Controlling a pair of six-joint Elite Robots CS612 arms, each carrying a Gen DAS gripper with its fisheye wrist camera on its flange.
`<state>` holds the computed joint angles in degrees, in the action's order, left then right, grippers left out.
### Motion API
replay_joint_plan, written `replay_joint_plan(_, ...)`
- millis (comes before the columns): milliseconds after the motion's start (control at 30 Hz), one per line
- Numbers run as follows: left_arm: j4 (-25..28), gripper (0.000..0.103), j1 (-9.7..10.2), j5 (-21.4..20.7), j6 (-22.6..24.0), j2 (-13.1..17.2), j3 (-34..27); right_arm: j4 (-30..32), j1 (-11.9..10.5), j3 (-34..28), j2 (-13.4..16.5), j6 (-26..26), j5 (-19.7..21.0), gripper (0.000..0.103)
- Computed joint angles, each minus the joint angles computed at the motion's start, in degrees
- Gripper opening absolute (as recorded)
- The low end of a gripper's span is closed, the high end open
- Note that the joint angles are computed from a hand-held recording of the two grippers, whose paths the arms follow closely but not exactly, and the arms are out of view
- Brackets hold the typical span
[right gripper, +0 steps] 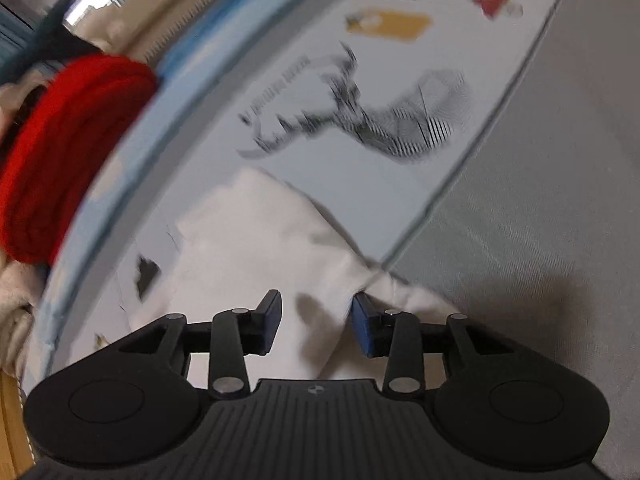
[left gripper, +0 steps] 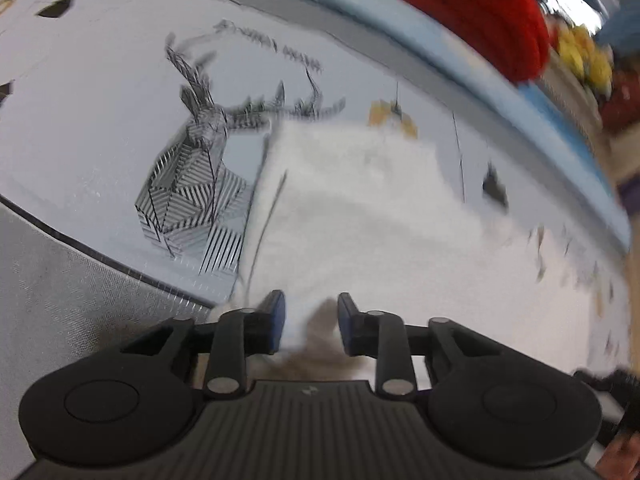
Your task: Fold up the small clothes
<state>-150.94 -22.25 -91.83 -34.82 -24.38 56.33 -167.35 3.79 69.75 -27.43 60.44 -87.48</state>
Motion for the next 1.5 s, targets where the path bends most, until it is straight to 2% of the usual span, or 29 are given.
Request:
replay_joint_plan(67, -1.0, 0.027, -0.38, 1.5, 5.1, -1.6, 2.4, 4.7, -0.4, -0.2, -0.1, 0.4, 1.2, 0.041)
replay_joint_plan(100, -2.3, 0.027, -0.56, 2.2, 6.7, -2.9, 4.2, 4.4, -0.6, 0.7, -0.5, 0.1, 1.8, 0.042)
replay_joint_plan(133, -5.0, 0.027, -0.79, 3.2, 8.0, -4.4, 6.8, 2.9, -0.7, 2.2, -1.3, -0.8, 1.5, 0.042)
replay_joint_plan(200, -8.6, 0.027, -1.12, 4.2, 11.2, -7.6, 11.8, 0.1, -0.4, 5.3, -3.3, -3.5, -1.8, 0.042)
replay_joint_plan(267, -11.3, 0.028, -1.37, 4.7, 12.6, -10.6, 16.6, -5.1, -0.6, 8.9, -5.2, -6.1, -2.3, 0.042)
replay_joint_plan(467, -21.1, 0.028, -2.7, 5.6, 12.3, -19.9, 33.5, -22.7, -1.3, 24.0, -13.0, -17.2, -2.0, 0.042)
replay_joint_plan(533, -24.0, 0.028, -3.44, 6.3, 11.2, -22.1, 38.8, -26.3, -1.4, 28.6, -15.2, -19.8, -2.3, 0.042)
replay_joint_plan(600, -26.0, 0.028, -3.88, 5.8, 8.0, -23.6, 43.6, -27.9, -1.4, 32.4, -16.6, -21.4, -1.8, 0.042)
replay_joint_plan(667, -26.0, 0.027, -4.18, 5.3, 5.1, -24.2, 46.7, -28.5, -1.3, 35.4, -16.9, -21.7, -1.7, 0.042)
replay_joint_plan(700, -23.9, 0.027, -4.34, 5.4, 4.0, -24.5, 47.5, -26.5, -1.3, 36.5, -17.1, -21.2, -1.3, 0.042)
replay_joint_plan(733, -23.0, 0.027, -4.3, 4.9, 3.6, -24.6, 47.8, -22.9, -1.5, 37.2, -17.4, -18.5, -0.4, 0.042)
replay_joint_plan(800, -23.3, 0.028, -3.95, 2.6, 4.0, -24.4, 48.2, -21.9, -2.0, 38.4, -17.2, -15.2, 2.8, 0.042)
replay_joint_plan(933, -22.1, 0.028, -3.59, -0.1, 4.8, -23.8, 48.7, -19.7, -1.1, 38.8, -17.3, -22.8, 1.2, 0.042)
replay_joint_plan(1000, -20.7, 0.028, -3.71, 0.5, 5.3, -23.6, 48.5, -18.7, -1.1, 39.1, -17.2, -24.9, 1.1, 0.042)
replay_joint_plan(1067, -19.4, 0.028, -3.97, 2.1, 6.1, -23.5, 48.6, -17.2, -1.3, 39.4, -17.0, -24.5, 1.7, 0.042)
replay_joint_plan(1200, -19.7, 0.028, -3.56, 1.3, 4.1, -23.0, 48.5, -14.7, -1.1, 39.8, -16.7, -23.4, 1.6, 0.042)
replay_joint_plan(1400, -20.4, 0.028, -3.9, 1.2, 5.4, -23.0, 48.9, -14.0, -0.3, 39.9, -16.4, -25.2, -0.2, 0.043)
replay_joint_plan(1500, -20.0, 0.026, -4.38, 2.6, 7.7, -22.9, 48.7, -13.7, 0.2, 40.0, -16.5, -28.0, -1.0, 0.044)
